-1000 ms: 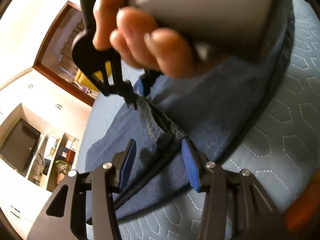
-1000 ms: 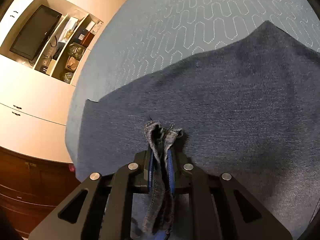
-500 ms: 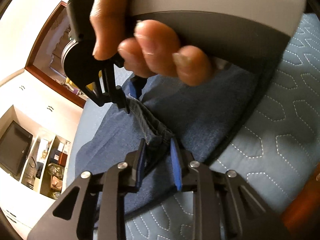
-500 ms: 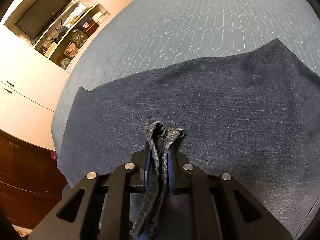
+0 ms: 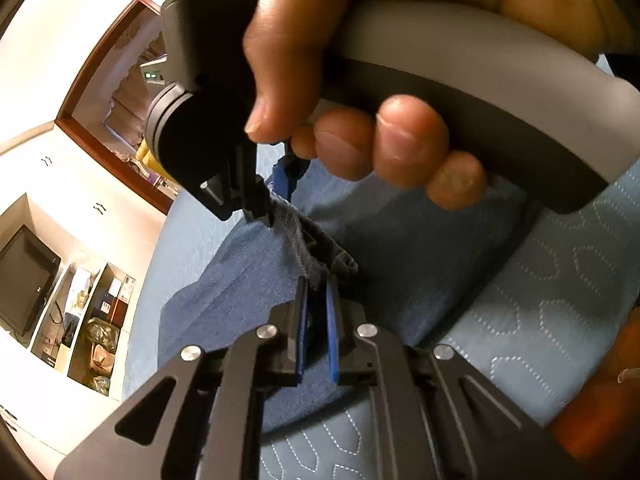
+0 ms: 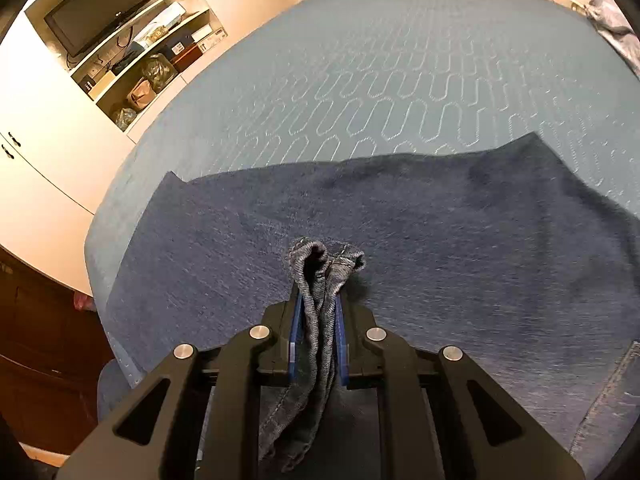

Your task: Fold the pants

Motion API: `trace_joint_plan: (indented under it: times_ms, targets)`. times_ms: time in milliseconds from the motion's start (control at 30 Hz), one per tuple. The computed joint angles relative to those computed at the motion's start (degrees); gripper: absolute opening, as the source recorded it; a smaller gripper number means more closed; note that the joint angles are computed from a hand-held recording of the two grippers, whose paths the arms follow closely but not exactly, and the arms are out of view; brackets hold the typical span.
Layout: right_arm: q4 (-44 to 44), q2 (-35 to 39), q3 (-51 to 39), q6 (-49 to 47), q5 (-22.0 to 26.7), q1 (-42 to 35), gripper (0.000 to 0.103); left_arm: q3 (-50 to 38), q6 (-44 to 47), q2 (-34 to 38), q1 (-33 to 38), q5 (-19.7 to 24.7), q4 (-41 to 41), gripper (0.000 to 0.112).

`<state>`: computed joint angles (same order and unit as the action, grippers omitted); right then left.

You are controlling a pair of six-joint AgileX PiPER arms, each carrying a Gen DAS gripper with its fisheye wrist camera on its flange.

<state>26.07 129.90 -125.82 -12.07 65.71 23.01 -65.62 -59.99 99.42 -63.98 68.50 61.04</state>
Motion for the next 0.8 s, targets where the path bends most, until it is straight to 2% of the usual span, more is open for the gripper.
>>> trace_joint_plan:
  times_ms: [367,533,600,667,700,733,767,800]
  targets:
    - [0.7,-3.7,4.0,-1.8,-0.8,-3.9,0.012,-3.0,2.1,1.2,1.9,-3.6,2.2,0.008]
    - [2.1,-4.1,5.9,-3.3,-0.9,-6.0,0.012,-1.5,3.4,1.0,4.8,-7.8,3.1,0.008]
    - [1.7,-2.6,5.2,-3.4,-0.3,-6.4,0.013,-0.7,3.5,1.5,6.0,-9.8,2.8,0.015]
    - [-1.7,-1.4,4.5,-0.9,-0.9,-6.1,0.022,0.6,1.8,0.9,6.5,-12.7,2.5,0.035]
    - [-1.6,-1.5,5.6,-0.8,-1.9,-6.7,0.027,1.4,0.4,0.1,6.5,-13.4,2.9,0.038]
    - [-0.6,-2.4,7.3,-1.4,-3.2,-7.2,0.031,2.4,-0.8,-1.3,6.5,-14.4,3.3,0.050]
    - [-0.4,-3.2,8.7,-1.6,-4.3,-7.5,0.040,3.3,-2.2,-2.3,6.3,-15.0,3.9,0.063]
    - [-1.1,-4.2,9.8,-1.2,-5.2,-7.6,0.042,4.9,-4.8,-4.4,6.1,-15.9,4.6,0.065]
